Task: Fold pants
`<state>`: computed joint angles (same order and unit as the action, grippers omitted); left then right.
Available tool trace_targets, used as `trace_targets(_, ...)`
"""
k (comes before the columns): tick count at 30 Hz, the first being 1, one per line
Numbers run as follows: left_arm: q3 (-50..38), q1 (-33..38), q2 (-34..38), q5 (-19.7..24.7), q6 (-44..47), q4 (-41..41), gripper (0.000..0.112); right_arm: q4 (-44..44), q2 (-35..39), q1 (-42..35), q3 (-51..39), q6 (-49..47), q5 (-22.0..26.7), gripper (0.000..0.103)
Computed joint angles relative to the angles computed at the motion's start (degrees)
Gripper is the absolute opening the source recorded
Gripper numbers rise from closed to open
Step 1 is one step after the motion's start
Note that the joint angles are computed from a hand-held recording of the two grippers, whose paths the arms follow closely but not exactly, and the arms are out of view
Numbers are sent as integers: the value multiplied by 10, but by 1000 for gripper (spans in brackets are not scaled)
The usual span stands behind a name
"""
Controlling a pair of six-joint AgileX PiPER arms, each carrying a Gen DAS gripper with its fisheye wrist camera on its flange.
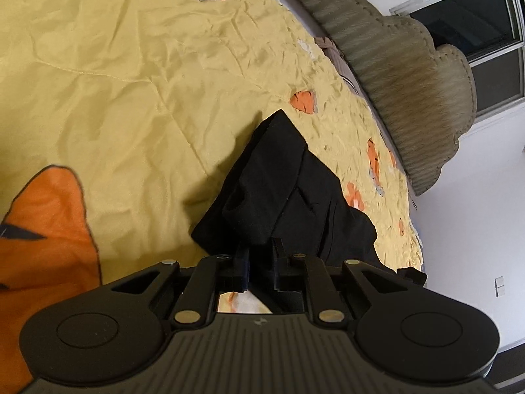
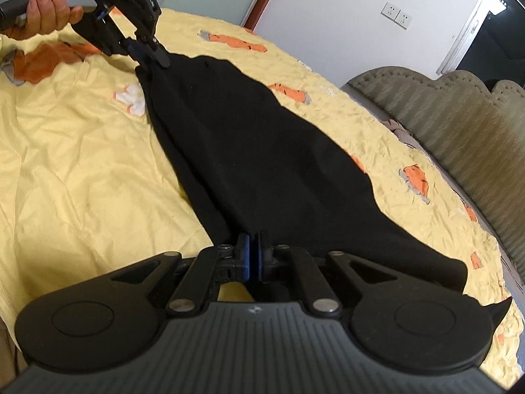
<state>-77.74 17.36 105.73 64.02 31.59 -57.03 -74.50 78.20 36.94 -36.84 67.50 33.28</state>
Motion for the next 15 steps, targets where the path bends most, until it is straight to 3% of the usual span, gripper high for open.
trace_targets(3, 3, -6, -27, -6, -19, 33, 14, 11, 9, -5, 2, -15, -12, 8)
trace_targets(6, 21, -32, -89, -49, -5, 74, 14, -12, 1, 3, 14, 9, -4, 11)
trace_targets(9, 21, -76, -132, -77, 4, 94, 16, 16, -79, -35, 49, -14, -60, 21)
trace_targets(11, -2, -113, -126, -61, 9, 85, 27, 59, -161, -91, 77, -23, -103, 22)
trace_targets(13, -10, -164, -120, -68, 18, 75, 60, 101, -230, -156, 94, -35, -115, 22)
trace_targets(15, -11, -226, -115, -93, 23, 79, 75, 151, -285, -246, 106, -51, -130, 22)
